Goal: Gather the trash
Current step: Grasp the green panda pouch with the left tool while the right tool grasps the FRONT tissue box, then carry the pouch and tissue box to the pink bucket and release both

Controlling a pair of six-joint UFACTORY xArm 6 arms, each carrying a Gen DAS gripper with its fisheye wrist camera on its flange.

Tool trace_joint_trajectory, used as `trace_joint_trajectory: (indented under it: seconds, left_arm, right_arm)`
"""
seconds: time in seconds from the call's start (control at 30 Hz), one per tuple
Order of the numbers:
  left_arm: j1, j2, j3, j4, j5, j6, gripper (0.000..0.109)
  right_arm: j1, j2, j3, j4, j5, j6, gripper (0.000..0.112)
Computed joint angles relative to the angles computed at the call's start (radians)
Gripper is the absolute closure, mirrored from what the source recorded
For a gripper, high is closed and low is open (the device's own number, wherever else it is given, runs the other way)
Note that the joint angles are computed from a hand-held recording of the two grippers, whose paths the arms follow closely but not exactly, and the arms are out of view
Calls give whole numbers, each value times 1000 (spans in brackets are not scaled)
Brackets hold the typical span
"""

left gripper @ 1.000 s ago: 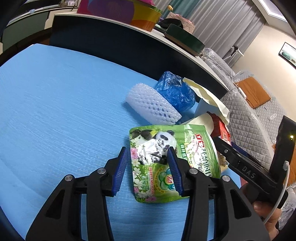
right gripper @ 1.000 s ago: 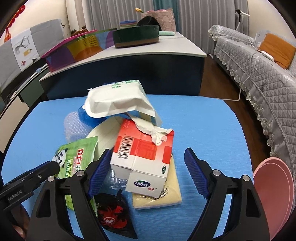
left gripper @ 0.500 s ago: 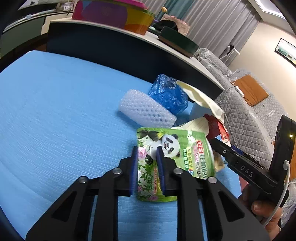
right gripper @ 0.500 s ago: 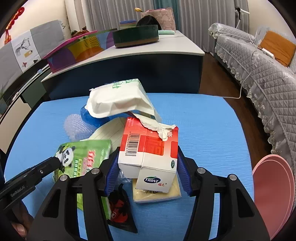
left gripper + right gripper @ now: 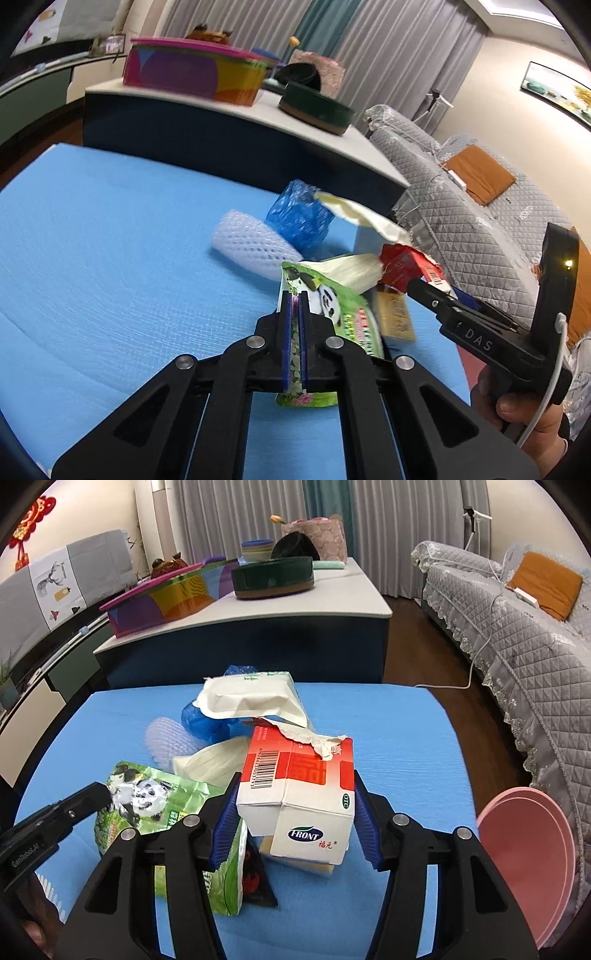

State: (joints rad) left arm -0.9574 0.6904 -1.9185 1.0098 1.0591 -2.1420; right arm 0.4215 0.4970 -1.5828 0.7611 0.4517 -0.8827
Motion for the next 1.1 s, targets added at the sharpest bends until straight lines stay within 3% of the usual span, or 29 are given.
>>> trace_joint_trajectory:
  seconds: [0.53,0.9,1.1]
  left_arm:
    - [-84,95,-244,42,173,185,109]
    - [-118,159,-386,67,240,270,109]
    - [-127,272,-583,47,294,374,109]
  right_arm:
    - [-57,-187,185,134,-19,-141,61]
    - [-102,-297,269,198,-9,-237,61]
    - [-138,-369,315,256,15,-287,61]
